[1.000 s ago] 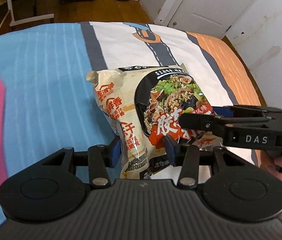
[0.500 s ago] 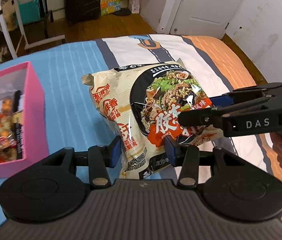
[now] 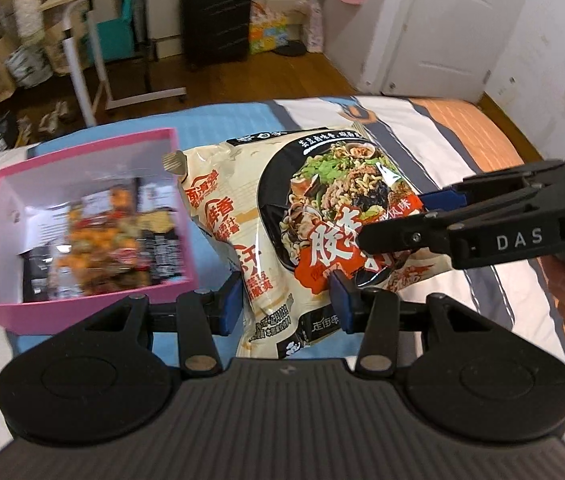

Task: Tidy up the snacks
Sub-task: 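Carry the noodle pack with both grippers over the pink box, then open both grippers to drop the noodle pack into the box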

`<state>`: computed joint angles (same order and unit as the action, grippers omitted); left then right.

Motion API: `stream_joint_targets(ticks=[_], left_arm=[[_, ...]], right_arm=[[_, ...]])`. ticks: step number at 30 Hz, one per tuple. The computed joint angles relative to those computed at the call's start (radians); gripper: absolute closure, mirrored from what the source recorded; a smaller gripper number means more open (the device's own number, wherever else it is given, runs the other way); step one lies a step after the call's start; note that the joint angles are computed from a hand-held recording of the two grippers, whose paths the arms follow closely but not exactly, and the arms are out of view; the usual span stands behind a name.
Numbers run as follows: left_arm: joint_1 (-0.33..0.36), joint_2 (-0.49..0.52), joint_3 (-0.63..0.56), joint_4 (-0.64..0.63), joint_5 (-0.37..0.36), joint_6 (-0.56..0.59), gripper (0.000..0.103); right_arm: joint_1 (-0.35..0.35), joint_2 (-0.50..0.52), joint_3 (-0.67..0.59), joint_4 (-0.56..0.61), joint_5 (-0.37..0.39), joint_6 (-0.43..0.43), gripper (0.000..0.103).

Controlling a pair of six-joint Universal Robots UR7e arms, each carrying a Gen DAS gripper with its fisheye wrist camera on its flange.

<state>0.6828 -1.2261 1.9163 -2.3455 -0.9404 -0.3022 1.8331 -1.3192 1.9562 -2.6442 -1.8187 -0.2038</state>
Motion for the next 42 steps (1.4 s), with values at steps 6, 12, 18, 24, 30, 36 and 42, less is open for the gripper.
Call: stream_joint_targets(ticks=[6,12,18,24,30,36,42], left_arm=[[0.063,-0.068,-0.023,0.01,0.048,0.023,0.059],[0.145,-0.072,-0.056,-0.067,0.101,0.187,0.059],[0.26,-0.065,-0.109,-0.124,0.062,0.243,0.059],[0.359,-0.026,-0.16,-0.16,0.027,0.28,0.059],[0.4,0.024,-0.177,-0.212,0.093,0.269,0.057],[0.388,0.071,-0.158,-0.247,0.229,0.321,0.053],[0.353,0.067,-0.093,-0.365,0.299,0.34,0.052]], right_arm=[[0.028,0.142,-0.119,0.009,0.076,-0.005,0.048],[0.05,0.297,-0.241,-0.022,0.098,0.005,0.051],[0.06,0.436,-0.373,0.019,0.108,0.038,0.051],[0.072,0.557,-0.486,0.065,0.067,0.079,0.051],[0.068,0.636,-0.562,0.087,0.07,0.103,0.051],[0.063,0.649,-0.541,0.068,0.087,0.075,0.047],[0.05,0.609,-0.46,-0.055,0.1,0.02,0.07]])
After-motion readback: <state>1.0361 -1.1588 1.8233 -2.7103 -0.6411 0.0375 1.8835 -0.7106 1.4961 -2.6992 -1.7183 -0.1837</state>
